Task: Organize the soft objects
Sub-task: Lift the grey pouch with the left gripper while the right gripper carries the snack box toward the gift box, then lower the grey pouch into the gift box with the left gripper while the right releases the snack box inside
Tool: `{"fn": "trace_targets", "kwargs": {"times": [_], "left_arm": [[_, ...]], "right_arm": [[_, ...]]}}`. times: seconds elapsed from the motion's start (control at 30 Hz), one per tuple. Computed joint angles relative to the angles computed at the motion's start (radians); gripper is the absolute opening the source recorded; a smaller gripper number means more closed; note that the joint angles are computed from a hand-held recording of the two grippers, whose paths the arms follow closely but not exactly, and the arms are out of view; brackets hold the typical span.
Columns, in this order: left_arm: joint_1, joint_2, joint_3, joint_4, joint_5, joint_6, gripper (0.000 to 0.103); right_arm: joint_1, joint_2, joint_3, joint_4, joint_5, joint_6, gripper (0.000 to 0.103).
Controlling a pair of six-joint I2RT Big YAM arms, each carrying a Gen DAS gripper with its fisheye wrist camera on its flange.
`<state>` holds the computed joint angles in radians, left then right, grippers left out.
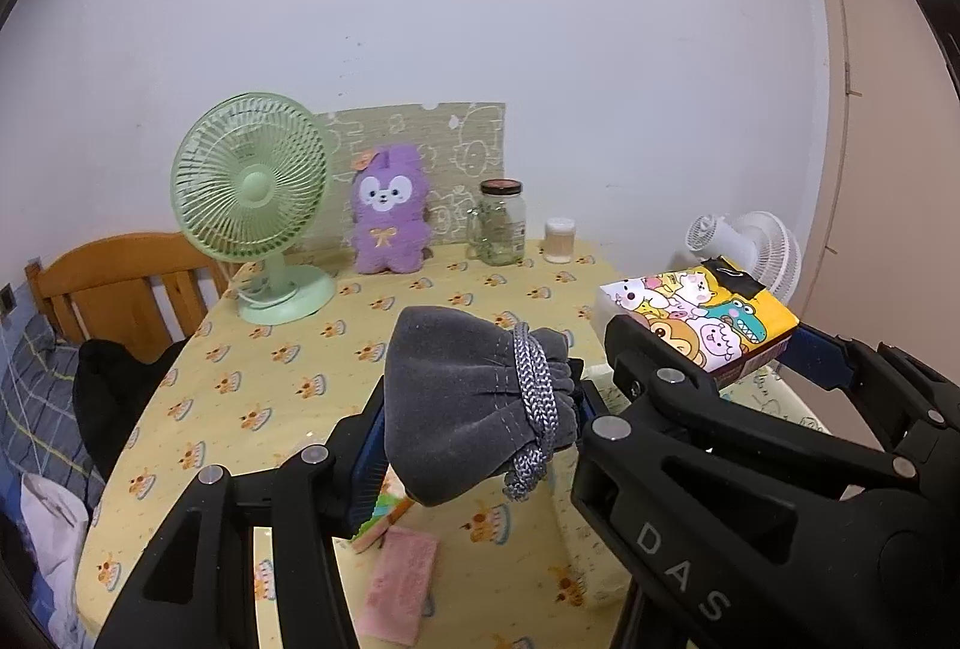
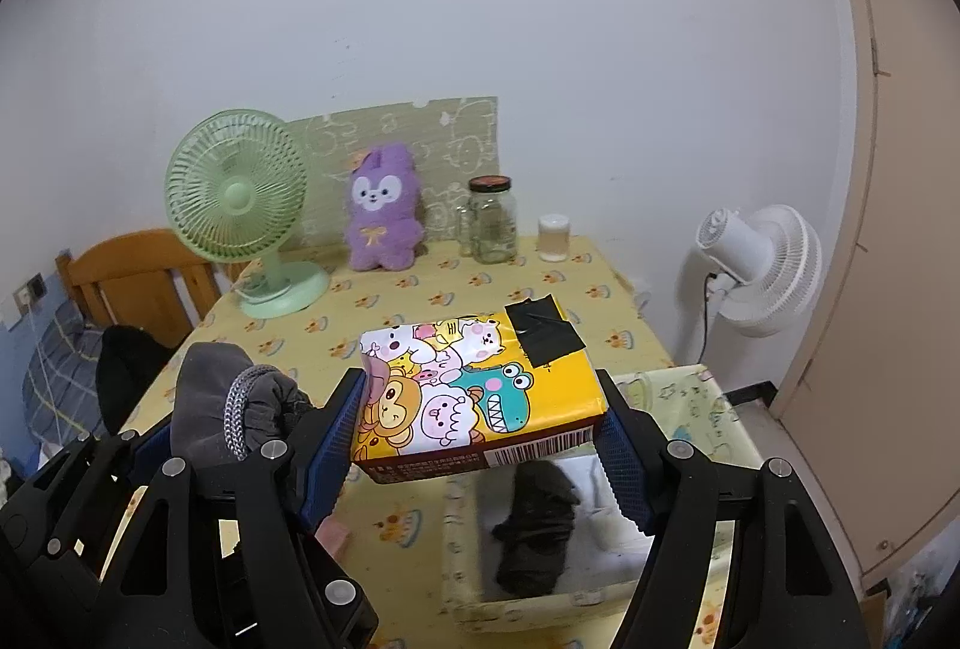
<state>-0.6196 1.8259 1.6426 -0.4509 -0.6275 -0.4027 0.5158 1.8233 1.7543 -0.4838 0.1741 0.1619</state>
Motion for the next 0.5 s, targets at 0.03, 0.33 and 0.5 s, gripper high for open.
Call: {"fn": "trace_targets", "kwargs": {"times": [0.03,0.33,0.5], "left_arm": [[-0.001,0.006,0.009,-0.002,-0.001,0.005,0.059],[-0.017,0.071,0.102,-0.012,0.016,0.048,0.059],[-0.022,0.107,0.151,-0.022,0.038,0.061,0.059]], "right_arm": [[-0.003,0.001,0.001,0.002,0.000,-0.003,0.074],[-0.043,-0.008,-0.016,0.023,0.008,-0.011,0.074],[-0.066,-0.008,-0.022,0.023,0.013,-0.010,0.074]]}}
